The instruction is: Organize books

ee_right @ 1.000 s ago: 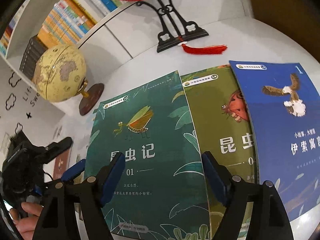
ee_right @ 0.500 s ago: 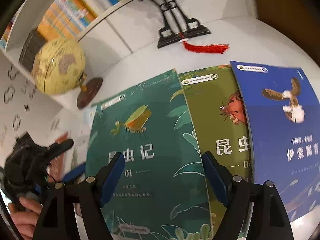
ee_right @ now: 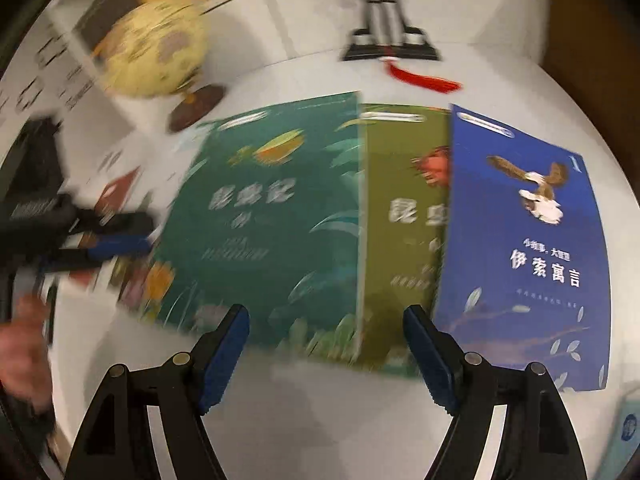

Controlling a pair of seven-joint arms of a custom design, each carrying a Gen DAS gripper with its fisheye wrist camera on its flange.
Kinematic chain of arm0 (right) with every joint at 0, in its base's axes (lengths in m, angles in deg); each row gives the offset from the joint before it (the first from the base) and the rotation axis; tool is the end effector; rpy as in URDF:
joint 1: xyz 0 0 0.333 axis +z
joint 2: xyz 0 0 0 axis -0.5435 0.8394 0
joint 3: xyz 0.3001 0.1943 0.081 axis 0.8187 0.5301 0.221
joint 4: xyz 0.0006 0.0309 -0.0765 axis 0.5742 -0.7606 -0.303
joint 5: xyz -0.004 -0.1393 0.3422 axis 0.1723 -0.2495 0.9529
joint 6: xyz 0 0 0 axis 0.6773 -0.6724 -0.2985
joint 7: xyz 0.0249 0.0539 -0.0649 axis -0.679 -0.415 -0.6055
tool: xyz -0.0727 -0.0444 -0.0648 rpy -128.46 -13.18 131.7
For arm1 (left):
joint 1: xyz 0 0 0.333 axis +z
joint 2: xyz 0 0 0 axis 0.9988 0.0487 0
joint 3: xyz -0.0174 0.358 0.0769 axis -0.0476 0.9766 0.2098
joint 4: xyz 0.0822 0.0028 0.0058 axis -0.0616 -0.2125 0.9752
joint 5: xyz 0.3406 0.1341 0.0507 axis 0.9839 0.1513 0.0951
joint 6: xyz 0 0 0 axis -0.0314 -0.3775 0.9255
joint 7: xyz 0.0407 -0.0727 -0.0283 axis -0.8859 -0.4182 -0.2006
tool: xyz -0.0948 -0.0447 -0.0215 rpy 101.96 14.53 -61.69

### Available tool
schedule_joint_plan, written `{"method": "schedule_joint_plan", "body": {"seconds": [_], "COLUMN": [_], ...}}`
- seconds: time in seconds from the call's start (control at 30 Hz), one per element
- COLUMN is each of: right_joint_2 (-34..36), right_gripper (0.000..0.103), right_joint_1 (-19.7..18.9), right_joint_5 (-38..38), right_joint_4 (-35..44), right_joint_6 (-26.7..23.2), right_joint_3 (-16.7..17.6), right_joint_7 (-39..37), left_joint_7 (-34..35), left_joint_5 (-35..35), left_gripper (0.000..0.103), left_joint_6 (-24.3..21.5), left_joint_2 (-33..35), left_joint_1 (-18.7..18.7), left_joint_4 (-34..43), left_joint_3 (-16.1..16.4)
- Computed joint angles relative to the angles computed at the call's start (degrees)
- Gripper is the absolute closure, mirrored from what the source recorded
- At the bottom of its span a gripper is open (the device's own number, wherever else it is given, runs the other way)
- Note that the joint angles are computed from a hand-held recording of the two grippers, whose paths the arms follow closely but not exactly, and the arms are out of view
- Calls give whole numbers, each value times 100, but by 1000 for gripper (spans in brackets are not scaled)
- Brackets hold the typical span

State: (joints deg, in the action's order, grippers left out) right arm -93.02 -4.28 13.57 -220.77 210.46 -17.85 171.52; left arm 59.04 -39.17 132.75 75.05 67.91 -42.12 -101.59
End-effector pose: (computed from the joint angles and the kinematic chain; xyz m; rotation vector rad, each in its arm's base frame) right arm 0.3941 0.2017 0.5004 -2.0529 1.5890 -0.0940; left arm 0.4468 -0.3019 0.5234 2.2150 -1.7504 0.7875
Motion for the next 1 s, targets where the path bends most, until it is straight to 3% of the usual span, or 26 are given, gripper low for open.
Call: {"method": "schedule_joint_plan", "body": {"seconds": [0.13,0.27,0.37,0.43,0.6,0.7,0.77,0.9,0.97,1.0], "right_joint_2": [-65,105,211,252,289,534,566,543,537,535], "right_gripper": [24,24,24,24,24,24,24,23,23,23], "right_joint_1": [-290,-241,36,342,224,-94,-135,-327,-346,-333], "right_joint_5": [-1243,-1520,-973,-59,1363,1350,1693,1316,1206,1277], "right_joint_4": [-65,-12,111,314,658,835,843,800,758,760], "right_joint_6": [-71,-2,-62,-416,-937,-1061,-993,-823,-684,-681], "right_joint_3": [469,437,124,-229,-511,-348,-247,169,251,230], "right_joint_7": [346,513,21,-846,-1578,-1239,-1514,-1234,-1027,-1007], "left_joint_7": [92,161,137,29,-500,-736,-824,-1019,-738,-248], "left_joint_5": [-74,-57,27,230,1009,1229,1219,1244,488,-381], "left_gripper": [60,59,59,59,59,59,59,58,58,58], "left_joint_6": [-19,-97,-229,-321,-745,-947,-988,-1053,-771,-446], "left_joint_2": [46,62,77,121,268,288,266,218,84,-51], "left_joint_1": [-14,-14,-7,-11,-33,-60,-100,-174,-124,-167], "left_joint_4": [51,93,162,250,563,655,643,625,379,121], "left_joint_3": [-1,1,1,-18,-49,-57,-84,-124,-106,-19]}}
